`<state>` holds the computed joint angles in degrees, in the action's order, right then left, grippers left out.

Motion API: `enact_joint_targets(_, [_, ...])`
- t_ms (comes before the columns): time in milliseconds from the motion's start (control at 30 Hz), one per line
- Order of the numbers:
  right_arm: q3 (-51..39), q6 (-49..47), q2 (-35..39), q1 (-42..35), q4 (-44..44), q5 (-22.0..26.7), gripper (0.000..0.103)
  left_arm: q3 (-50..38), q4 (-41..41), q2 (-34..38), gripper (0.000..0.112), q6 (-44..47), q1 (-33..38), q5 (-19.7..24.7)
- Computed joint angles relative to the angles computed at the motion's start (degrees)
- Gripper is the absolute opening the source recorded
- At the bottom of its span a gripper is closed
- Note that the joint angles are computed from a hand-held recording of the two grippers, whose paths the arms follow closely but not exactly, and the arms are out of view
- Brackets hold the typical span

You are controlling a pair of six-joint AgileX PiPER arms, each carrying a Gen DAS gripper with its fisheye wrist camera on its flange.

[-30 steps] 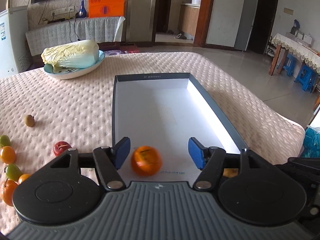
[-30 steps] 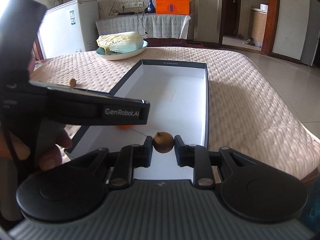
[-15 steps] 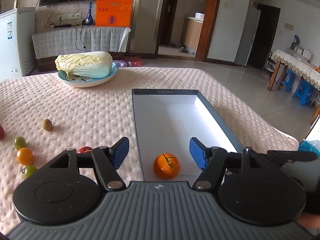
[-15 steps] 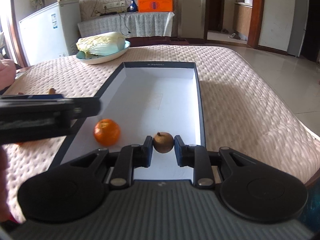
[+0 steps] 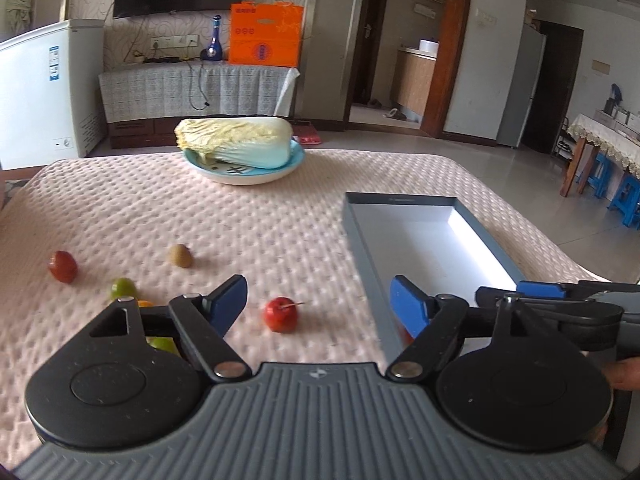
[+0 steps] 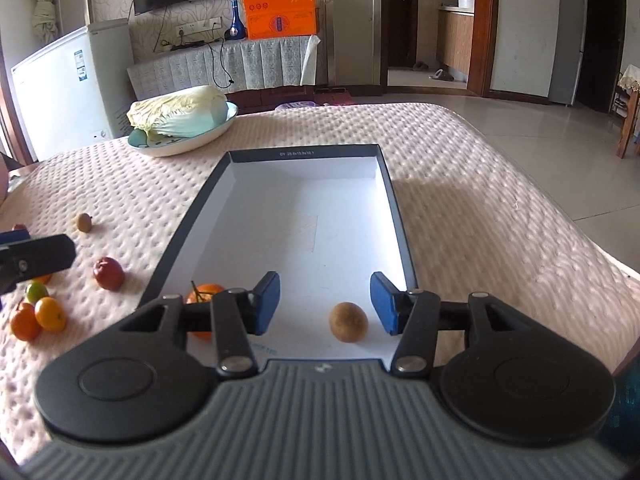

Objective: Organize fruits
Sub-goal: 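Grasp the yellow-orange orange with the right tool while the left tool grasps another leafy tangerine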

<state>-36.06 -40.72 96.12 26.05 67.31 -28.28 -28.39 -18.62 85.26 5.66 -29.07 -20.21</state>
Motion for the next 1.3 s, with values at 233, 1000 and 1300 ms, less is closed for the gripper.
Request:
enact_joint_targets(233, [-0.2, 2.5, -1.0, 3.2, -0.1, -2.2, 0.052, 3.1, 10.5, -3.2, 0.083, -6.0, 8.4, 1.2])
enact_joint_targets(1000, [-15.7, -7.3, 12.2, 18.8, -4.1, 6.2, 0.048, 4.9, 48.4, -5.4, 0.083, -35.4, 33.0, 1.9])
enact_joint_targets(1300, [-23.1, -22.2, 18.3, 19.9, 8.9, 7.0, 0.047, 4.6, 68.4, -4.2, 0.083, -48.6, 40.0, -1.6])
